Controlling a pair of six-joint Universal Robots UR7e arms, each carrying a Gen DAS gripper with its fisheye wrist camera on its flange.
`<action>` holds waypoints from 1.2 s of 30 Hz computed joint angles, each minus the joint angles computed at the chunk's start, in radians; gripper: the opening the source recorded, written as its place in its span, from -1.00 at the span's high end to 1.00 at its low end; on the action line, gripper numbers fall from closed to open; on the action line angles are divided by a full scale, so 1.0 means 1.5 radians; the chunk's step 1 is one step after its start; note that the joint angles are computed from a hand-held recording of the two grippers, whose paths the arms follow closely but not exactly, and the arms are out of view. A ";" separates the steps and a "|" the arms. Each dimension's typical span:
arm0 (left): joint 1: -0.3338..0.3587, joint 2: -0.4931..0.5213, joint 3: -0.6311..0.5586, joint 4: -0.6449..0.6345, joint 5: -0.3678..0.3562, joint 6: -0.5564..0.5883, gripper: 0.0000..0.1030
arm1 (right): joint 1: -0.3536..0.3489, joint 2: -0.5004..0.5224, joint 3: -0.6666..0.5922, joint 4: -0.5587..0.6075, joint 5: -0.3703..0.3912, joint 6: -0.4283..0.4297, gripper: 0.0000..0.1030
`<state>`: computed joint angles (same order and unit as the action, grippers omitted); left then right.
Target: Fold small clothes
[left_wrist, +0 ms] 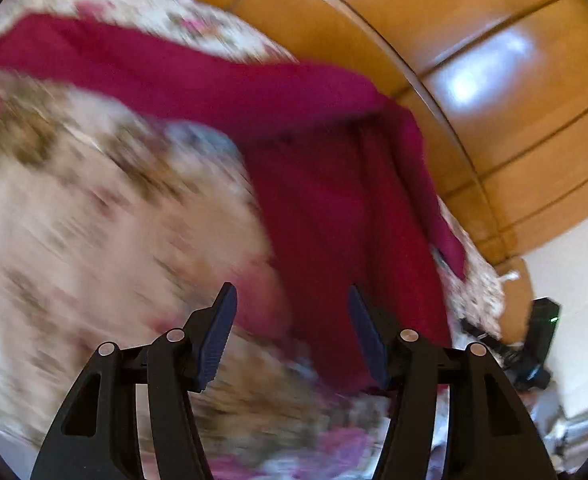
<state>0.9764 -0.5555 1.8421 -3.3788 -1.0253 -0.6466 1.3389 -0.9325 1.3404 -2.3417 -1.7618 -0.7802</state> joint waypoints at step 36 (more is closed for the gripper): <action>-0.079 -0.214 0.222 0.324 0.335 -0.324 -0.12 | 0.000 -0.125 0.200 -0.204 -0.031 -0.144 -0.11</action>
